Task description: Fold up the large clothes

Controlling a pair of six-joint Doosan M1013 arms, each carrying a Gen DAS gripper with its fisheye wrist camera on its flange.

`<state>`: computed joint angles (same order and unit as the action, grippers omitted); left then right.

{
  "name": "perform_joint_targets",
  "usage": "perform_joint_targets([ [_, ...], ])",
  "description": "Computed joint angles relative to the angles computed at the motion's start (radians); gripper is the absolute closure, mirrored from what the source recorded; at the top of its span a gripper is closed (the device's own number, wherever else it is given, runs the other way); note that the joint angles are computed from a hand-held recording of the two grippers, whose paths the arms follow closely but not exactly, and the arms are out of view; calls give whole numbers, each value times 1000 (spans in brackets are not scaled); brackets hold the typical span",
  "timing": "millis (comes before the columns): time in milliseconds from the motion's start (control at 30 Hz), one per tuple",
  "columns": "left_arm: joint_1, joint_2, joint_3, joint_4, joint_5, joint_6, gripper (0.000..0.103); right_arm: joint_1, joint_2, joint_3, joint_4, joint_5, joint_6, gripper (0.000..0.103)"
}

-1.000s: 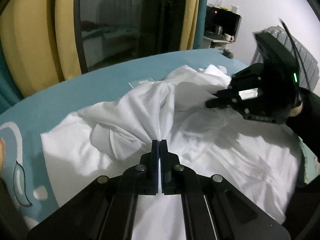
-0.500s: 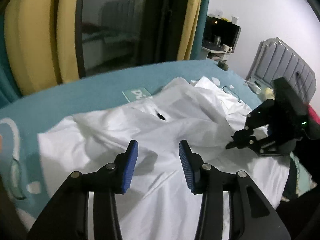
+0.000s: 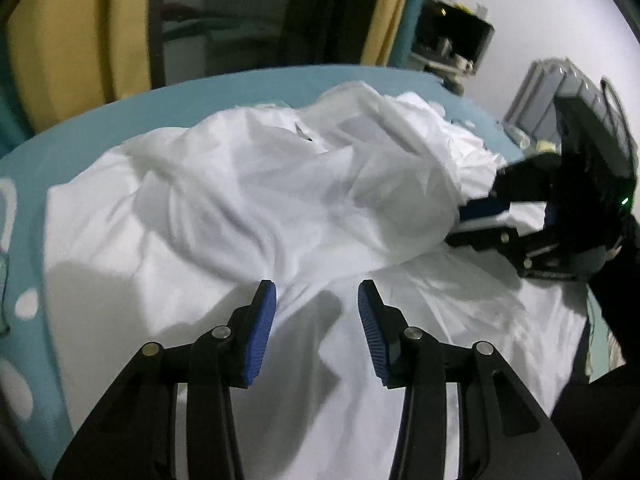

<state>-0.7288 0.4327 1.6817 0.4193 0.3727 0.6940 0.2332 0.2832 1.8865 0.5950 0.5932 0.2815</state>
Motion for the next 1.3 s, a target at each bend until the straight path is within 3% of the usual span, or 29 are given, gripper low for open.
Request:
perform_joint_targets([
  [133,-40,-43,42,276,84,-348,58,-16,-46,41,-11,-24,33,73],
  [233,-65,-81,85,394,136,-549,58,-27,-80,73,-19,-51,54,60],
  [400,-127,-143,169,586,271,-837,58,-66,-142,126,2,-67,54,58],
  [533,-167,-171,214,610,372,-970,58,-93,-169,156,-55,-101,135,58],
  [633,-200,-181,239,589,459,-1005,58,-128,-191,178,-69,-123,171,58],
  [733,-218,-193,265,543,476,-1012,48,-169,-206,192,-76,-147,231,55],
  [833,-242,-199,283,507,505,-1008,45,-205,-220,205,-101,-175,295,40],
  [967,-260,-199,298,456,512,-982,42,-252,-231,216,-133,-177,377,38],
  [1100,-285,-190,302,480,547,-986,40,-293,-226,227,-162,-154,457,38],
  [1300,-319,-183,307,511,589,-1063,39,-341,-248,264,-29,-116,352,38],
])
